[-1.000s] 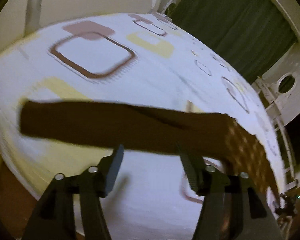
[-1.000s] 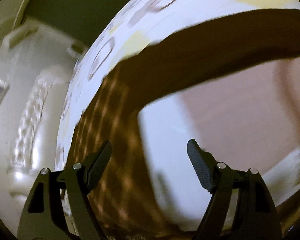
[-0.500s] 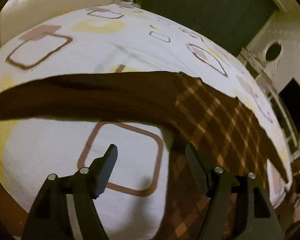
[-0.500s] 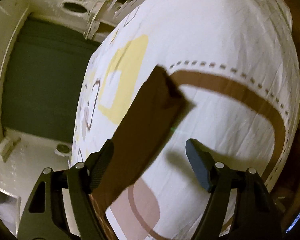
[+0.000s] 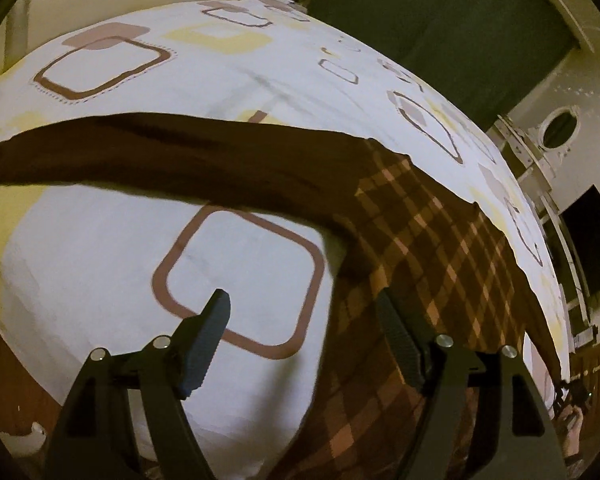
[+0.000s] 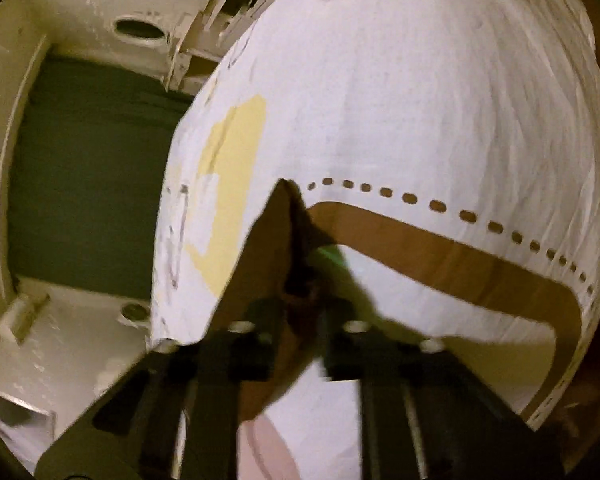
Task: Fold small clothes
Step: 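Grasp the argyle sweater hem with the right gripper, then lift the hem and fold it over the body toward the collar with the right gripper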
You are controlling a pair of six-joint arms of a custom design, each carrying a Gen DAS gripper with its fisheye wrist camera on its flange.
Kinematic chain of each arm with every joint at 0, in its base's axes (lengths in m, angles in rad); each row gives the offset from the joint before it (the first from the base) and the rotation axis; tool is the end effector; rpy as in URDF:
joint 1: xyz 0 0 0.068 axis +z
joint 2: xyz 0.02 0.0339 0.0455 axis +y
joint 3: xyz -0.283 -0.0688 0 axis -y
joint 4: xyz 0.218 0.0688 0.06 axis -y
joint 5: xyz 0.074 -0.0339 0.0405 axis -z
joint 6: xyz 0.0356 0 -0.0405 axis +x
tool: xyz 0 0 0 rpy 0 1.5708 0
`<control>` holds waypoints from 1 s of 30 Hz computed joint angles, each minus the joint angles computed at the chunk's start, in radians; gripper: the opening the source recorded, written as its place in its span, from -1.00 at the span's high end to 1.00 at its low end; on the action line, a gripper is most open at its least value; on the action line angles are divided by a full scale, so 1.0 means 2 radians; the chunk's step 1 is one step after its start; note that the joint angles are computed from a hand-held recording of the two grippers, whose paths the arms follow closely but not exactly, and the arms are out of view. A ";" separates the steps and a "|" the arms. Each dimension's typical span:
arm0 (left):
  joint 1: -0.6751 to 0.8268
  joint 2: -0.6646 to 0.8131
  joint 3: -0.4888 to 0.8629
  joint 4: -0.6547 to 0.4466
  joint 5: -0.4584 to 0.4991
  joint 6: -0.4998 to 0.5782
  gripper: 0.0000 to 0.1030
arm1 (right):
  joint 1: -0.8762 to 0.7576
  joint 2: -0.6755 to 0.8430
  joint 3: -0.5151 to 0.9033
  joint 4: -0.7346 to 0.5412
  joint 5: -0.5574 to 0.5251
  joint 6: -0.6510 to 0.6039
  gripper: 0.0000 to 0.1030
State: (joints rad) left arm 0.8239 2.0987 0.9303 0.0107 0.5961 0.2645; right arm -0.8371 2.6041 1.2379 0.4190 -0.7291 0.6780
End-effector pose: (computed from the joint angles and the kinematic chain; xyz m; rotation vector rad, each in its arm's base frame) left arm 0.2488 0.2393 0.0861 -0.5276 2.4113 -0.3802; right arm 0.3021 -0.2997 -0.0245 1.4022 1.9024 0.8322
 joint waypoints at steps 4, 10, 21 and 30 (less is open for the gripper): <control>0.007 -0.005 -0.002 -0.004 -0.004 0.000 -0.45 | -0.003 0.002 0.000 0.015 -0.016 0.019 0.90; 0.012 -0.005 0.009 -0.027 -0.010 0.004 -0.45 | 0.004 -0.042 -0.029 0.041 -0.035 0.040 0.91; 0.015 -0.028 -0.002 -0.031 -0.027 0.028 -0.45 | 0.139 -0.193 -0.078 0.068 -0.049 0.058 0.91; 0.032 -0.039 0.002 -0.052 -0.018 0.049 -0.45 | 0.352 -0.241 -0.042 0.018 0.017 0.022 0.91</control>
State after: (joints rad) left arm 0.8884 2.0211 0.9349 -0.0931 0.5591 0.3623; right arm -0.1328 2.1226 1.1544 0.4550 -0.6959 0.7214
